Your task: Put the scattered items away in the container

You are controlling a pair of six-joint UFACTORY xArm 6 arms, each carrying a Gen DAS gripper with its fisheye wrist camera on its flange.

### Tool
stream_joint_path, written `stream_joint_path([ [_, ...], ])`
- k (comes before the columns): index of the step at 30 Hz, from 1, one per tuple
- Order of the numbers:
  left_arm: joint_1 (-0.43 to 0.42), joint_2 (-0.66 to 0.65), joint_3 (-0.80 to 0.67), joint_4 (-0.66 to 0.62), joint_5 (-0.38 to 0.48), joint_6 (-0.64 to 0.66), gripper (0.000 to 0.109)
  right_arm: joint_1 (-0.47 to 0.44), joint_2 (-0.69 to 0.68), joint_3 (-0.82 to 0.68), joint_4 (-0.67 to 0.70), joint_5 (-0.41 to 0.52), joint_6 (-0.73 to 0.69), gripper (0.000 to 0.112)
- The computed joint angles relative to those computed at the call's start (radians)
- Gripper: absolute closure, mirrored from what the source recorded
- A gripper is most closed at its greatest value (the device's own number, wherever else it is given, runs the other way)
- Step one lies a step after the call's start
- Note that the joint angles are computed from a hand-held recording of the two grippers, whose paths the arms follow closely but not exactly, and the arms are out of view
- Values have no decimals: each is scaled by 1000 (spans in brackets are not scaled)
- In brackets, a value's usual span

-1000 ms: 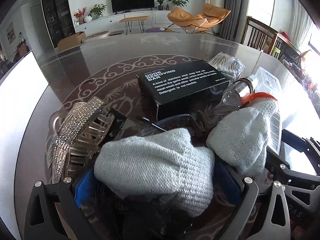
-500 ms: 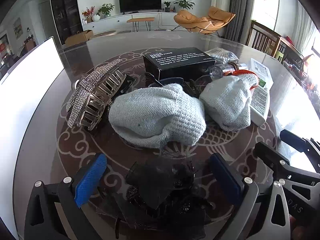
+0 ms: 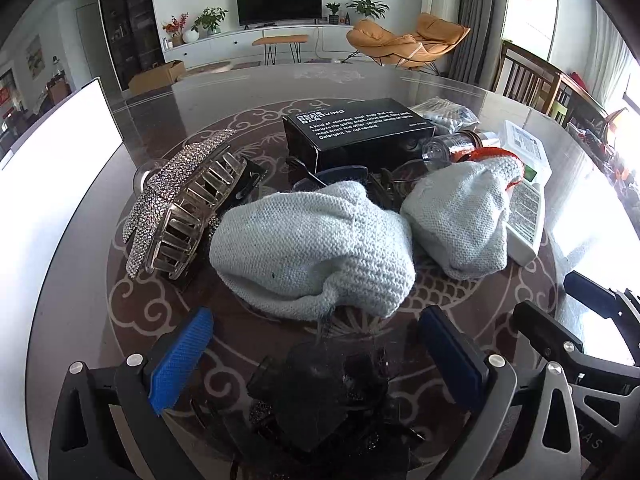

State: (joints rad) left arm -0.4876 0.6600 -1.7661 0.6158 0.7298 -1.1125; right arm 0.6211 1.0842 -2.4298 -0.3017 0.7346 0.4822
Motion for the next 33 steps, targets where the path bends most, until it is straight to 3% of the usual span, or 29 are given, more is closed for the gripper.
stream_joint_path([
  [33,0,2,-1,1,-2,1,6,1,10,-18,1,8,0,41],
])
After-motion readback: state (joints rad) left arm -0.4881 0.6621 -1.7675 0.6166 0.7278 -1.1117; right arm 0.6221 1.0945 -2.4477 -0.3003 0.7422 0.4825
